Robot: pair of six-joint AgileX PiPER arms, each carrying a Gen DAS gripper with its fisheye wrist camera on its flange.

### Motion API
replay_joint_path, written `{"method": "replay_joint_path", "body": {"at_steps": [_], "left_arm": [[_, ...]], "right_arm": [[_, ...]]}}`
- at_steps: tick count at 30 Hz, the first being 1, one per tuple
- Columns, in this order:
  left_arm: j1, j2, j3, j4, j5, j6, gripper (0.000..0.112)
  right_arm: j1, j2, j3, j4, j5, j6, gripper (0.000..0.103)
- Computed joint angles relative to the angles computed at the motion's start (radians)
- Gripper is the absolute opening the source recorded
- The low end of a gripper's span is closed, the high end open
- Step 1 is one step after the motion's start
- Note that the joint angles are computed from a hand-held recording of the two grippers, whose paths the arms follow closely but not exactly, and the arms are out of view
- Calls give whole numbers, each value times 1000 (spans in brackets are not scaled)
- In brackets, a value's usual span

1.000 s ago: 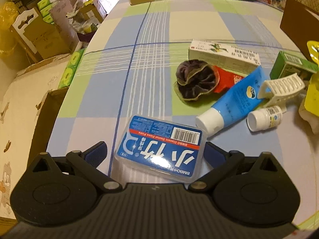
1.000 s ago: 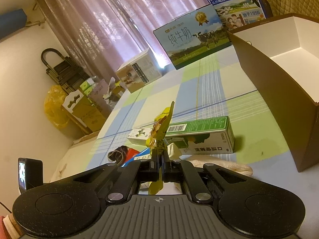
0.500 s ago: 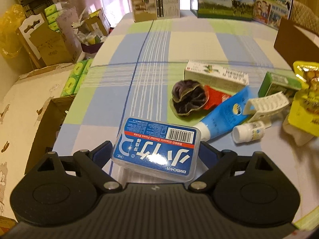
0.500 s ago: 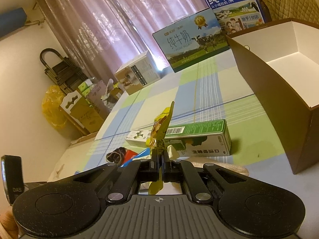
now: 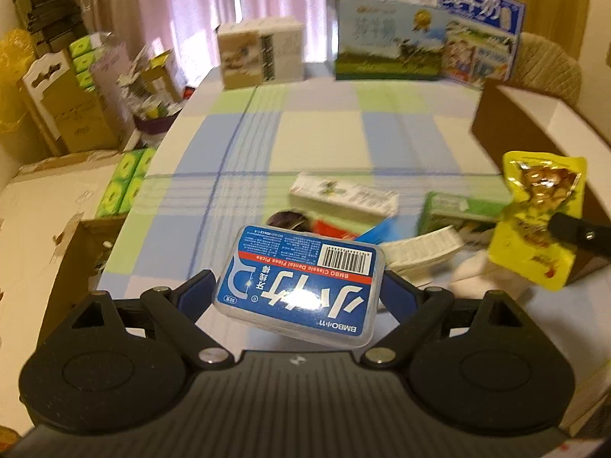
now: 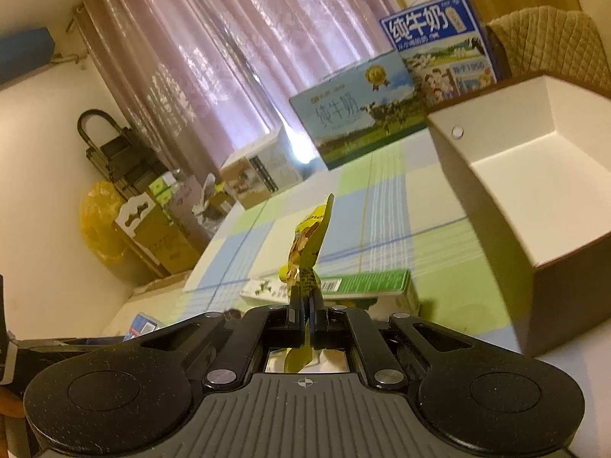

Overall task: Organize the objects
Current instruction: 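Carry pouch and floss box into the brown box and open both tools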

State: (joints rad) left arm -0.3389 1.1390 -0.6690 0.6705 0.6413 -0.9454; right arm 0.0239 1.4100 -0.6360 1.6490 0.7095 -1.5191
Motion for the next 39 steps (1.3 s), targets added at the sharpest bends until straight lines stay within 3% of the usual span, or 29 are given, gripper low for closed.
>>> {"method": "replay_joint_path", "body": {"at_steps": [8,13,18,28,39], "left_arm": [[-245,94,-189,83,111,-112,90],[-331,210,-315,107,90,-132,90],[-387,350,-477,105,62,-107,90],[-433,687,-885,-8,60,92,90],[-410,1040,-1316,-257,174,390,90]], "right_arm": [[-221,-54,-63,-154,119,64,0],[-357,-39,-142,-197,182,67,0],[-450,21,-236,-230,195,68,0],[-518,235,-452,-358,145,163,0],[-509,441,-687,-572,144,386,0]]}}
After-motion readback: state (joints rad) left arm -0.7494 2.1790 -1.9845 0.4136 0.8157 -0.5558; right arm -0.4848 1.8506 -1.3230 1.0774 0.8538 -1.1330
